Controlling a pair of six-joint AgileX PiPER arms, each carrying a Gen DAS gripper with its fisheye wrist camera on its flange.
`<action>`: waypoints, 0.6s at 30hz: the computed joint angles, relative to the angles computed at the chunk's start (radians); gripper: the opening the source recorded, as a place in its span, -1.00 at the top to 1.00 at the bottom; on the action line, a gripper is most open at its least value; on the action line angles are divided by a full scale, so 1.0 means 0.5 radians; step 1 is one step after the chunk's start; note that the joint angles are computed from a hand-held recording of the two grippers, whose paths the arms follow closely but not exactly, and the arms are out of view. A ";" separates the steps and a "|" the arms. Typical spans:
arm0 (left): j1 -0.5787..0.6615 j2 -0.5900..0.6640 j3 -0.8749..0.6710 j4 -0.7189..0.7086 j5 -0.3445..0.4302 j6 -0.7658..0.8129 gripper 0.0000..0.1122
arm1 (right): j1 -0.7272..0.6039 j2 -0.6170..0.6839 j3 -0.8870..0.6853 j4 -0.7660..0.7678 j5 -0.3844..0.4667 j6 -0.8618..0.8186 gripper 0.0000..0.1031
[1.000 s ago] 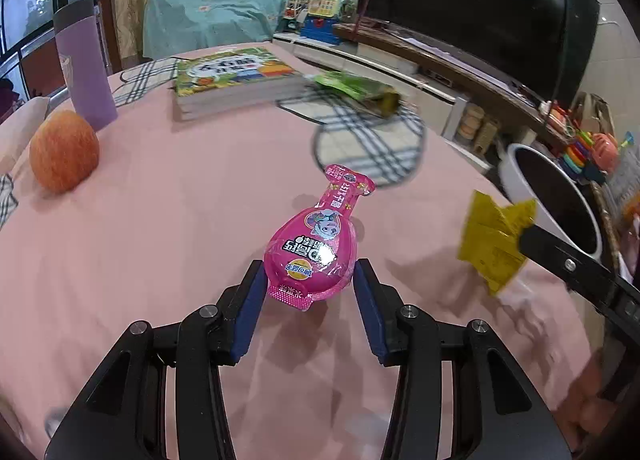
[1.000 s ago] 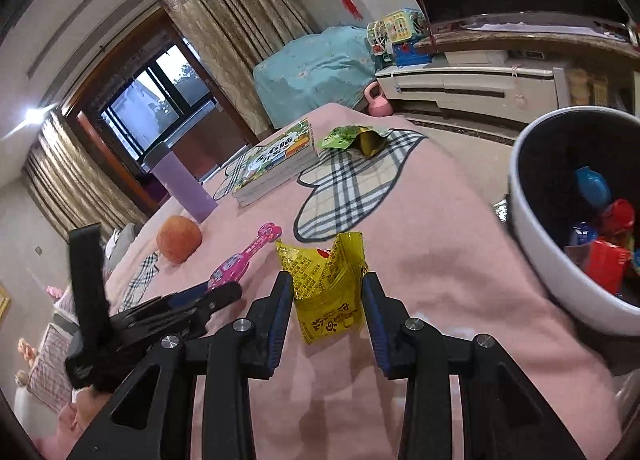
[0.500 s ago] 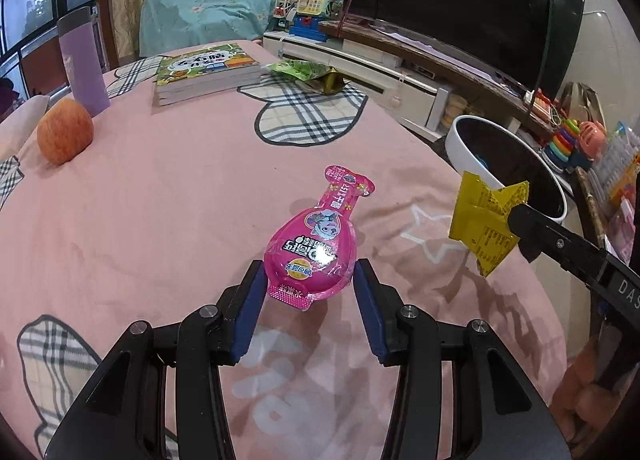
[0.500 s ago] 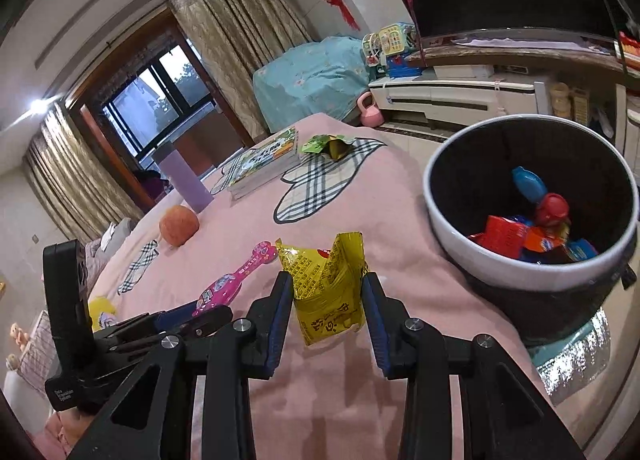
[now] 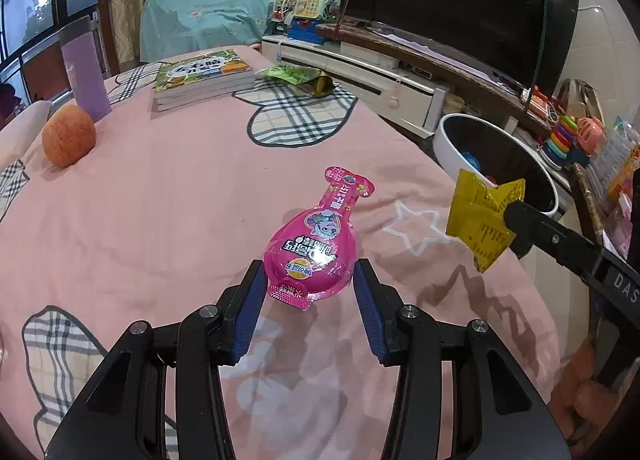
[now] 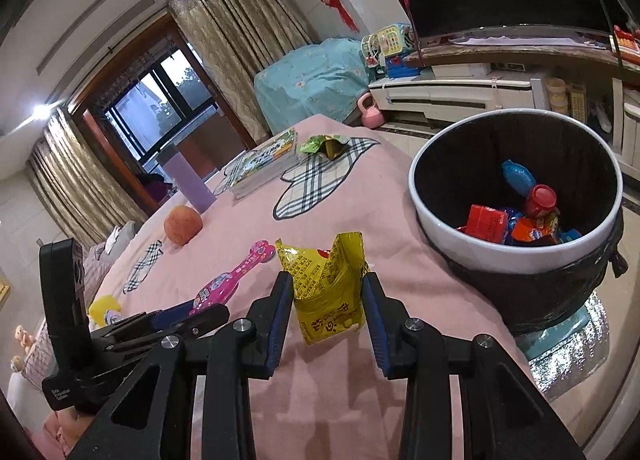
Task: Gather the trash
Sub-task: 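Carry the pink bottle and yellow snack bag over the bin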
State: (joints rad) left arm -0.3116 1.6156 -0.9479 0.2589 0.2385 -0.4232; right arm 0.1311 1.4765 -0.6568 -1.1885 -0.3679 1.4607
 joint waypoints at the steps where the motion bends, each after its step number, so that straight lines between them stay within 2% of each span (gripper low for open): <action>1: -0.007 -0.002 -0.001 -0.017 0.001 0.015 0.21 | -0.010 -0.007 0.006 0.007 -0.004 -0.012 0.30; 18: -0.229 0.054 -0.178 0.020 0.087 -0.006 0.21 | -0.301 -0.104 0.065 -0.119 -0.114 0.058 0.30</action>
State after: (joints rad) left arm -0.4263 1.6427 -1.0367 0.2689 0.2819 -0.4260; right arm -0.0192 1.4245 -0.6244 -1.2479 -0.4249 1.4896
